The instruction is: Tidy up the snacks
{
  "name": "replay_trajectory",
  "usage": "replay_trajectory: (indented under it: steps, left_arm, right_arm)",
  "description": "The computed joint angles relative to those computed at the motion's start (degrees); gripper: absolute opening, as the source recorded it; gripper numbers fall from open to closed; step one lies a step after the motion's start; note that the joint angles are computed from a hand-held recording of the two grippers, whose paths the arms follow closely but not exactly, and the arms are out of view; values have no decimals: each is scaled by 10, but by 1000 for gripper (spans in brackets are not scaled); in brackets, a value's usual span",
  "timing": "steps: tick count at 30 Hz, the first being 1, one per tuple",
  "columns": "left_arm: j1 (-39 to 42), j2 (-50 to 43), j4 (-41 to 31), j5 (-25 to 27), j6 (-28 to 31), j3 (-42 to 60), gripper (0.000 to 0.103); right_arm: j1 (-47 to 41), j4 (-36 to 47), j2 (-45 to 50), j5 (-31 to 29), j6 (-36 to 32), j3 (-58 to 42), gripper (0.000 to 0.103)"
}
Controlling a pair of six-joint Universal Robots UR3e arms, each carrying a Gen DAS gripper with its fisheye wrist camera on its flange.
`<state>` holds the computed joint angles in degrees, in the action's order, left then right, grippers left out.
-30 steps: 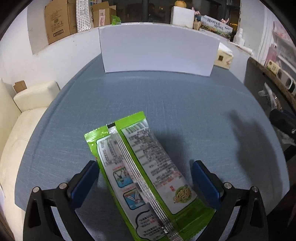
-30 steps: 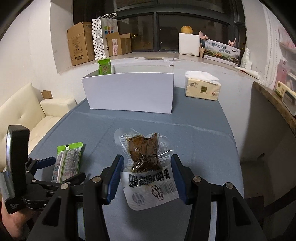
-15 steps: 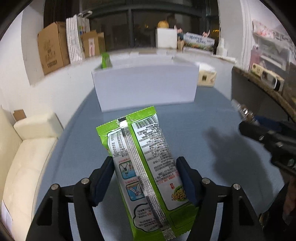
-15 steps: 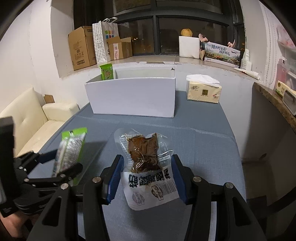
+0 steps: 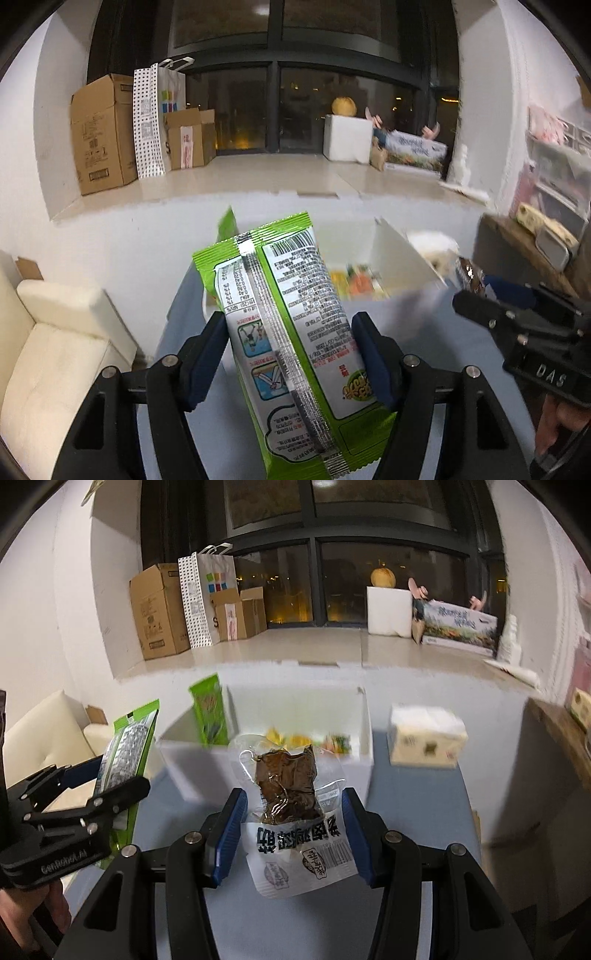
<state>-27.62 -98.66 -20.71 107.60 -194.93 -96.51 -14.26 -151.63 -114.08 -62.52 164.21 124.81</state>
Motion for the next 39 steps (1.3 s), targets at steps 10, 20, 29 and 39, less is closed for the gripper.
replay_trajectory:
  steps: [10,20,29,39]
  left_arm:
    - [103,-209,-143,-97,60,308,80]
    - [114,-227,-121,-109,61,267,103]
    - [89,-134,-59,-76,60,163,103]
    - [-81,21,-1,176,-15,-22,103]
  right_arm:
    - [128,27,377,-123,81,-385,58]
    - [124,13,414,-137,115,-385,101]
    - [103,-52,319,-110,124,-285,103]
    - [13,20,-38,-18,74,-47,103]
